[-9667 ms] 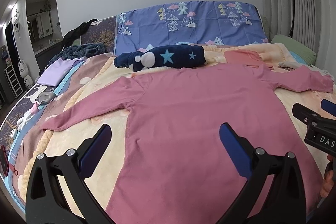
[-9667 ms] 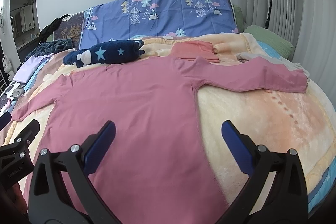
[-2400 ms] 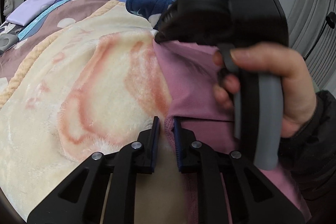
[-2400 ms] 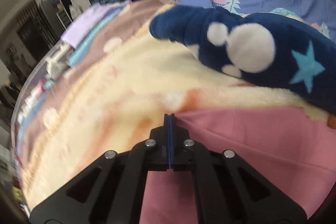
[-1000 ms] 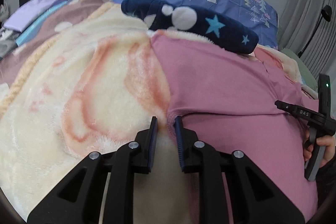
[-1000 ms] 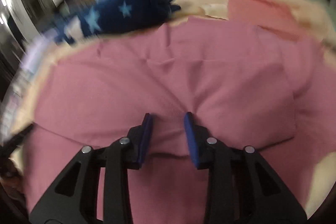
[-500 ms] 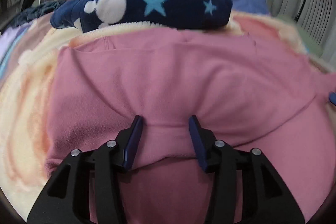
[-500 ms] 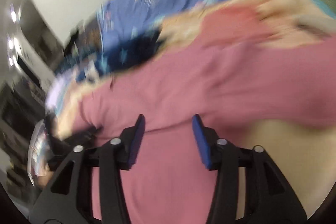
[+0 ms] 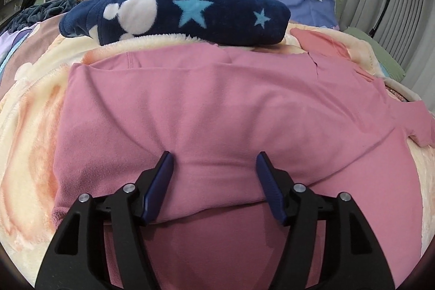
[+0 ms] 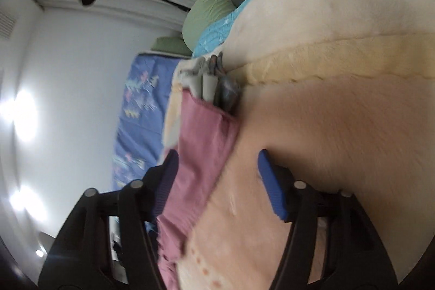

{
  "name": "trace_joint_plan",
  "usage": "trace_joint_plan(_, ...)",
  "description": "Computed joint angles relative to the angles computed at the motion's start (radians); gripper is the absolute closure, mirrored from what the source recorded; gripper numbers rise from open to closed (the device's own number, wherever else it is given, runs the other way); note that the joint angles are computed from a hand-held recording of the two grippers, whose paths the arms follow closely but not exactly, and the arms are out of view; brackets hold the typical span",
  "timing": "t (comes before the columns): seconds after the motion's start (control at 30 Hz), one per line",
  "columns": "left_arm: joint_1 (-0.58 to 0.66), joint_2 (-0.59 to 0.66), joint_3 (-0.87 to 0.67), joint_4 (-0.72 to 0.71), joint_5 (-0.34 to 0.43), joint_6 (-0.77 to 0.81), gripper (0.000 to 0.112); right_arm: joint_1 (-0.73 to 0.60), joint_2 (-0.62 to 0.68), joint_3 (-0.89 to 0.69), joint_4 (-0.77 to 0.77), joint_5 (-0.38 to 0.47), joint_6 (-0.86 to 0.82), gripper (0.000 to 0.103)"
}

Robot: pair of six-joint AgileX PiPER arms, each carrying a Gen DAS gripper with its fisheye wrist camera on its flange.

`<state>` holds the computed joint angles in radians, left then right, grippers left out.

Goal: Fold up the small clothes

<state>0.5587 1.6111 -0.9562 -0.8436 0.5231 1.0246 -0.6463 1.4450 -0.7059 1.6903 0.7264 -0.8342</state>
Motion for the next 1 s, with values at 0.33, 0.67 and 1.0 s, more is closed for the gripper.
trace_joint_plan(0.33,0.020,0.011,-0.007,-0.066,0.039,0.061,0.042,0.152,0.078,-0.169,-0.183,-0.181,0.170,0.098)
trace_joint_plan(0.67,0.043,0.014,-0.007,-0.110,0.073,0.104,0.040,0.836,-0.053,-0.411,-0.606,-0.565,0.504,0.098)
trace_joint_plan(1.0,0.226,0.092,-0.045,-0.330,0.369,0.255,0.040,1.313,0.686,-1.173,-1.171,-0.184,0.922,0.091)
